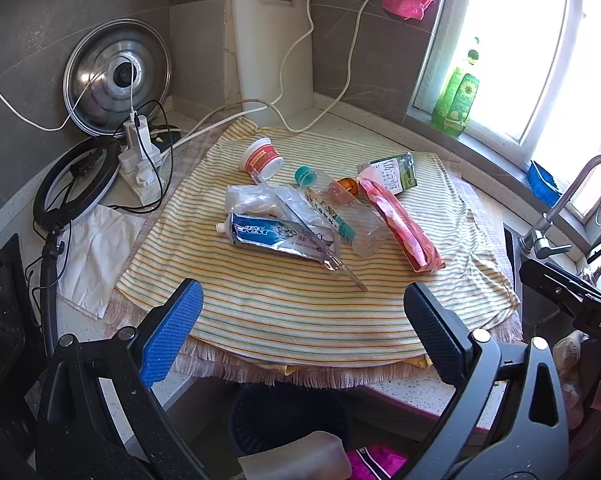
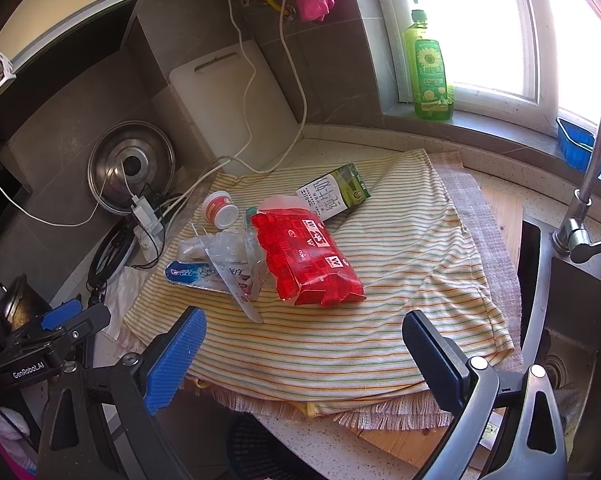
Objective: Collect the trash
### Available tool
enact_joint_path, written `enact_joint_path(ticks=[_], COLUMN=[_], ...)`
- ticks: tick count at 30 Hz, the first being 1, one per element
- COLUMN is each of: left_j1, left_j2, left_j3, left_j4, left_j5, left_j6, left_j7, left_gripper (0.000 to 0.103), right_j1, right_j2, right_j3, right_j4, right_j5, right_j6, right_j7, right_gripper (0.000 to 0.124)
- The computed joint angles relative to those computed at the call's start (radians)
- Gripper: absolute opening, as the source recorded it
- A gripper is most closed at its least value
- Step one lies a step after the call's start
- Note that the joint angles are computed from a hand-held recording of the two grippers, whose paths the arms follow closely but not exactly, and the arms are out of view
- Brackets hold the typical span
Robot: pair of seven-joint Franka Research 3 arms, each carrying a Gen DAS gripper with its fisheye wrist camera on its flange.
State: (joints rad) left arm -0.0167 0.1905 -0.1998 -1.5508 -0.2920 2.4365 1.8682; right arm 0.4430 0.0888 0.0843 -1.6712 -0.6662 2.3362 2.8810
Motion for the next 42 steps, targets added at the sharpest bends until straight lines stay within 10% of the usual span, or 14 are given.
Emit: enact_joint_path(ticks=[42], left_j1=[-0.005], left_j2=[-0.001], left_j3=[-0.001], left_j4=[-0.006], left_j5=[0.008], left_j6=[0.004], left_j7=[-0.016], left_gripper=[0.102], right_j1=[-0.001], right_j2=[0.015], right_j3=[-0.009], right_j4=[0.000], right_j5=[0.047], right_j6=[0.022], right_j7=[-0.021], right_gripper=[0.101])
